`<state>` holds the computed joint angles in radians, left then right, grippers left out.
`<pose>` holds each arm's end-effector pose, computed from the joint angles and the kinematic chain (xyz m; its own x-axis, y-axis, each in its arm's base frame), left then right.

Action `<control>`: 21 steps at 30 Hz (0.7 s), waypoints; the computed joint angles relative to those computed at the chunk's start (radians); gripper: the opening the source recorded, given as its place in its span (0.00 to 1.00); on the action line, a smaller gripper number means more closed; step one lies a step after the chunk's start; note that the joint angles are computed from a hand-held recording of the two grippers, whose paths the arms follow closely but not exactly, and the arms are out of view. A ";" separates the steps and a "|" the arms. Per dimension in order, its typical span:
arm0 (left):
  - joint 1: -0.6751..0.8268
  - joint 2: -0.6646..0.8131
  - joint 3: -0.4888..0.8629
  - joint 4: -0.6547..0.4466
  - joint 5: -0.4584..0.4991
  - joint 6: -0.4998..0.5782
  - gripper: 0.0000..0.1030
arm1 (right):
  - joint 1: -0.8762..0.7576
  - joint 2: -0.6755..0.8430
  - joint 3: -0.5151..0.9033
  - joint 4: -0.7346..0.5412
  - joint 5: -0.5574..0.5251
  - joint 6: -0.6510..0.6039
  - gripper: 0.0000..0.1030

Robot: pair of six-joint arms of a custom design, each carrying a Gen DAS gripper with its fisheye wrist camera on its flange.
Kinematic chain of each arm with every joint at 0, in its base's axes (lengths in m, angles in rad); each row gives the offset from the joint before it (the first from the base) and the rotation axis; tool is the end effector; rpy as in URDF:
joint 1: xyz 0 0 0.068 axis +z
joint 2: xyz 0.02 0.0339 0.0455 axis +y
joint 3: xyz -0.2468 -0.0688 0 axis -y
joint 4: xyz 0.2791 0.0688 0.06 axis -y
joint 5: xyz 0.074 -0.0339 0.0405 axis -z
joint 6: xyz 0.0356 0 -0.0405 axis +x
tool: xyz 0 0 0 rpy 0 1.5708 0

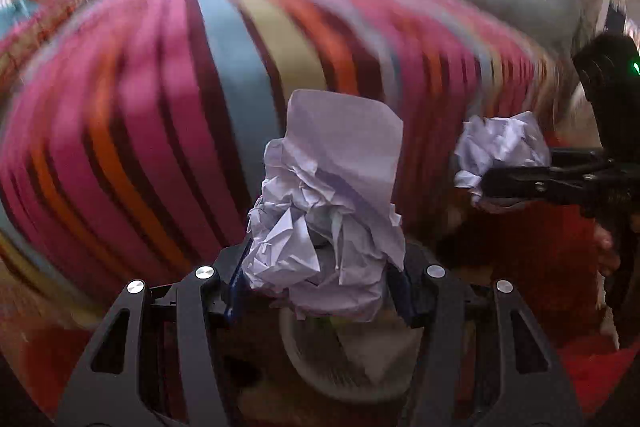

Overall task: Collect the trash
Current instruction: 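Carry both paper balls over the wastebasket and open both tools to drop them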

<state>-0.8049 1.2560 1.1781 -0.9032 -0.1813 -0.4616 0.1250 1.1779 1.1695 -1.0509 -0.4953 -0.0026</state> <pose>0.2037 -0.2025 0.2957 -0.8006 0.2005 -0.5646 0.3159 0.9420 -0.1135 0.2525 0.0488 0.3073 -0.8643 -0.1109 -0.4906 -0.3428 0.8437 0.4132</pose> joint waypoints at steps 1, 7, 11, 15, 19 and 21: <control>-0.016 -0.001 -0.028 0.005 0.007 -0.024 0.54 | 0.009 -0.015 -0.056 0.012 0.010 0.024 0.60; -0.066 0.114 -0.086 -0.008 0.102 -0.095 0.54 | 0.126 -0.006 -0.229 0.018 0.141 0.101 0.60; -0.073 0.253 -0.055 -0.019 0.166 -0.072 0.54 | 0.156 0.100 -0.215 0.031 0.167 0.113 0.60; -0.056 0.331 -0.040 -0.021 0.243 -0.045 0.54 | 0.161 0.171 -0.194 0.077 0.213 0.132 0.60; -0.051 0.351 -0.033 -0.021 0.245 -0.028 0.55 | 0.137 0.147 -0.259 0.090 0.184 0.114 0.60; -0.053 0.357 -0.030 -0.029 0.254 -0.029 0.57 | 0.134 0.153 -0.261 0.095 0.174 0.105 0.61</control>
